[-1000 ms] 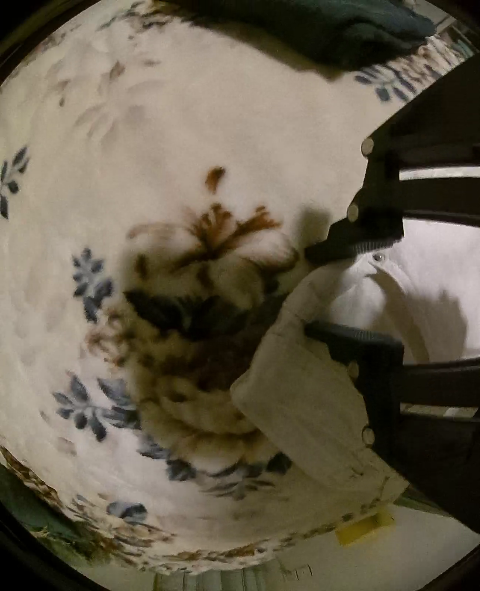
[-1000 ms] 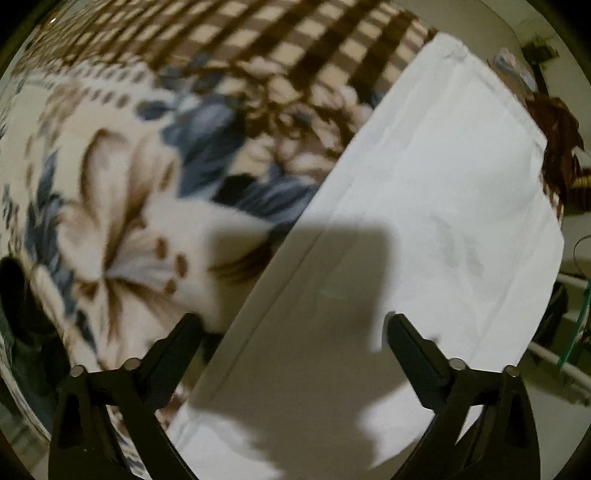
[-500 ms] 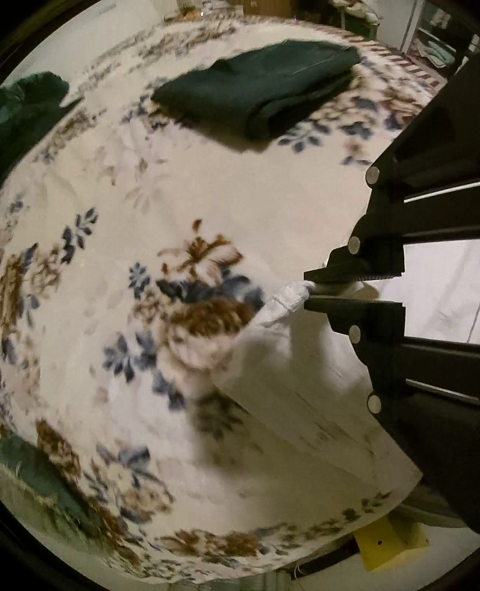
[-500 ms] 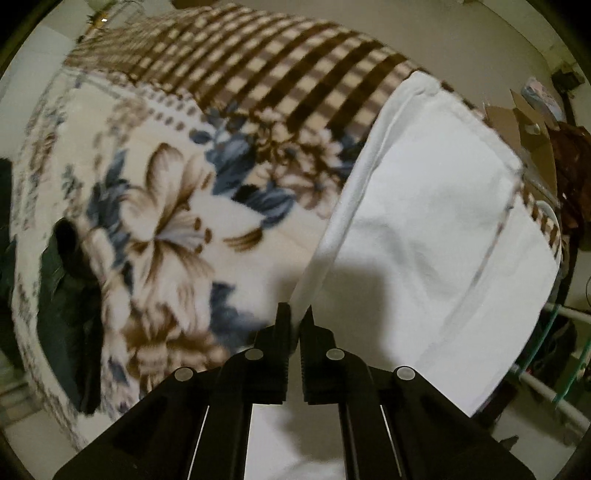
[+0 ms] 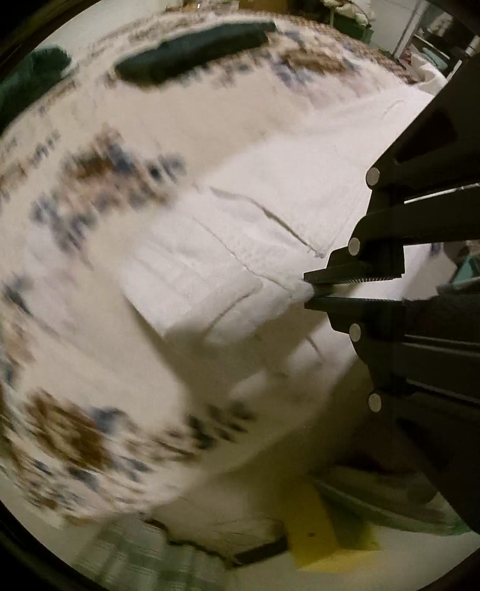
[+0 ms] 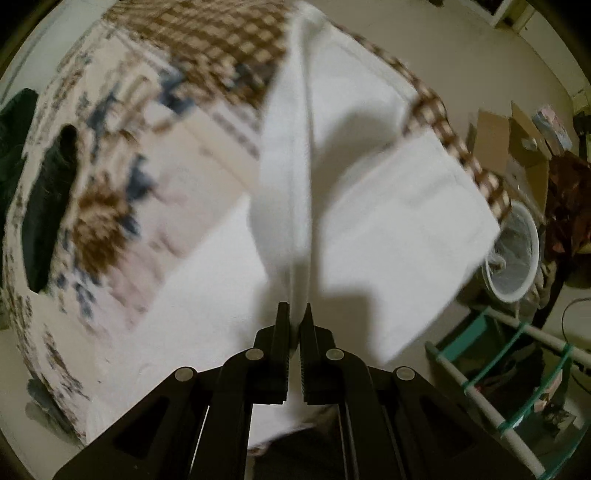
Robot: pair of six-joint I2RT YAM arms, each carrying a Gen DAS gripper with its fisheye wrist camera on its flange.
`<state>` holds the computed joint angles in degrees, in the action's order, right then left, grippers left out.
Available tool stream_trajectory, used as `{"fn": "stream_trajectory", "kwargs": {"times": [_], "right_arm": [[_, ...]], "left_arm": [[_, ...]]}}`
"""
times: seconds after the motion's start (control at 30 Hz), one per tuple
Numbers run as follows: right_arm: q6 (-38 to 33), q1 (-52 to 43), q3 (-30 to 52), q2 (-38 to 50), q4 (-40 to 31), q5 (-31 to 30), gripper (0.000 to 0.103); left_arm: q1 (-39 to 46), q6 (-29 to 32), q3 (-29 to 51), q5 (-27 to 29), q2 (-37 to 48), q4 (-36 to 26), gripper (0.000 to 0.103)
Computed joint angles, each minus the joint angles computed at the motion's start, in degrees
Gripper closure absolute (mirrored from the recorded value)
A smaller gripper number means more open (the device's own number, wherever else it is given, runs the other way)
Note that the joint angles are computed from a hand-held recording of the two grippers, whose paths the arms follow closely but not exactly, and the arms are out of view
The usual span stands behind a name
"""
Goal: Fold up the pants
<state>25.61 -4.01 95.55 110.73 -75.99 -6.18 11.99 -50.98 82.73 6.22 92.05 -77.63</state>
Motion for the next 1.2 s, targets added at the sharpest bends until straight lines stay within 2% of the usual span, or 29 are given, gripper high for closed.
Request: {"fn": "stream_trajectory", "kwargs": {"times": [0.1,0.17,0.3,0.5,0.57,0.63,0.77,0.83,0.9,0.97,1.1,1.17,1.2], "right_arm": [[-2.0,-2.1,-9.3,-2.5,5.0,0.8,0.098],[-3.1,-2.7,-13.7,-3.2,7.9,1.0,0.098],[-4.5,-4.5,-21.4,-5.2,12.6,1.0,0.098],[-4.8,-6.0,-29.2,-10.8,13.1,0.6,0.098],[-6.0,-6.4,-30.0,-10.5,13.6,-0.2,0.091],[-7.6,-8.4,-30.3,-10.7,13.9,-2.7,0.070],[-7.9,-12.6,-27.9,-14.7,13.6,-3.8,0.057],[-7.0,-13.6,-25.0,-15.9,14.3,-2.3,0.039],[-6.9,-13.2,-21.0,-14.0,15.4,-0.4,0.036],[-7.5,-12.3,-16.4,-9.6,16.5,1.1,0.034],[-10.0,-9.5,-6.9,0.5,17.3,2.9,0.032],[-12.3,-7.8,-2.7,4.9,15.0,4.1,0.032],[-13.2,-7.3,-1.8,5.9,14.6,4.9,0.041]], "left_arm": [[-0.5,-1.7,-12.9,0.4,-2.6,6.9,0.098],[0.3,-2.8,-18.5,1.1,-3.1,10.9,0.098],[1.0,-2.2,-22.0,1.0,-3.8,14.7,0.098],[0.3,0.7,-21.8,-2.8,-4.9,13.2,0.098],[0.7,1.6,-22.4,-3.1,-4.7,13.7,0.098],[0.8,2.3,-21.7,-3.3,-4.6,13.5,0.098],[-2.5,2.9,-18.6,-6.6,-6.1,12.7,0.097],[-5.1,1.9,-16.4,-8.5,-6.3,12.4,0.096],[-7.4,2.1,-13.6,-9.3,-4.5,13.3,0.094],[-9.3,2.0,-11.2,-8.9,-2.2,14.7,0.087],[-13.0,0.7,-4.9,-6.9,4.4,16.1,0.085],[-15.7,0.5,-1.7,-6.9,7.5,16.3,0.085],[-16.5,0.8,-0.7,-6.6,8.4,16.6,0.085]]}}
